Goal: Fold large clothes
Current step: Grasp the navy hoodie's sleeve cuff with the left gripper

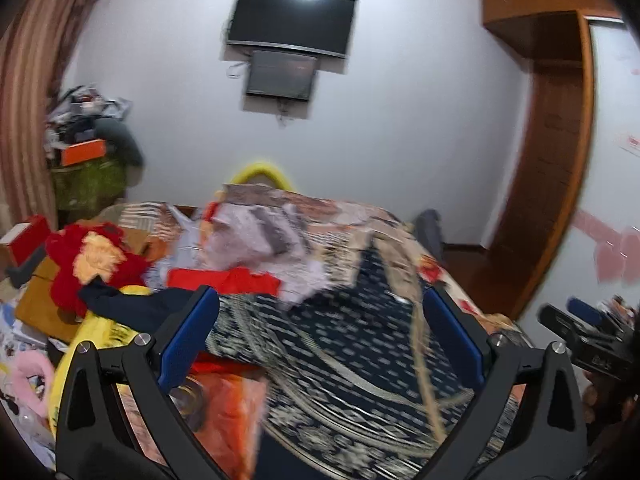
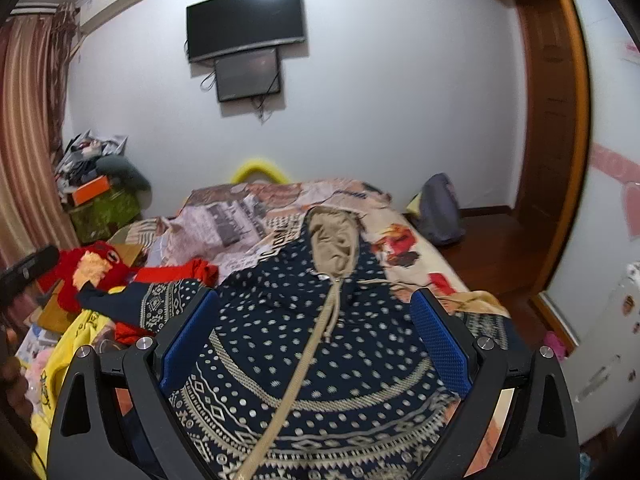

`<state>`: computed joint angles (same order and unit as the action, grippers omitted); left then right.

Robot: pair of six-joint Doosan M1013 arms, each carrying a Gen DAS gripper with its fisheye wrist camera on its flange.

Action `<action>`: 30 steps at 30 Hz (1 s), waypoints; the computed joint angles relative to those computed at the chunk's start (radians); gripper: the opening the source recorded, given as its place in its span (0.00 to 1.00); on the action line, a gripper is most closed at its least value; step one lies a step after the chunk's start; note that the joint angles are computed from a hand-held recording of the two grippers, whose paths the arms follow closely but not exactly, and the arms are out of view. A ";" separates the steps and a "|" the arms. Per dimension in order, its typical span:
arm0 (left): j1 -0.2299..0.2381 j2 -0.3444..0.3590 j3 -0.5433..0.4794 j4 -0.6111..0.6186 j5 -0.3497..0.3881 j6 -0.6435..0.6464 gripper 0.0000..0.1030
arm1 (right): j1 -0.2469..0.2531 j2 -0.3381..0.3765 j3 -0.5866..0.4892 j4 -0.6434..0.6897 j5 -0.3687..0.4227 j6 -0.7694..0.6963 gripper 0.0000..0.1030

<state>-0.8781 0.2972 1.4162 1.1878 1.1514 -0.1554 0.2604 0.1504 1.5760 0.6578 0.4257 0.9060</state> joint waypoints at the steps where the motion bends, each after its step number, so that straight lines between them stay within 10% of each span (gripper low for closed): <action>1: 0.012 0.000 0.002 -0.001 0.030 0.001 1.00 | 0.001 0.013 -0.016 -0.008 0.021 0.007 0.93; 14: 0.232 -0.098 0.197 -0.318 -0.216 0.014 1.00 | 0.042 0.215 -0.259 -0.278 0.339 0.291 0.93; 25: 0.429 -0.114 0.348 -0.723 -0.514 0.149 0.88 | 0.060 0.308 -0.347 -0.313 0.481 0.335 0.93; 30: 0.470 -0.104 0.374 -0.745 -0.536 0.122 0.86 | 0.066 0.340 -0.378 -0.308 0.509 0.373 0.93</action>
<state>-0.4077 0.1931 1.7901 0.4425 0.6156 -0.0334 0.3259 0.4901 1.1977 0.3498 0.9348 1.2792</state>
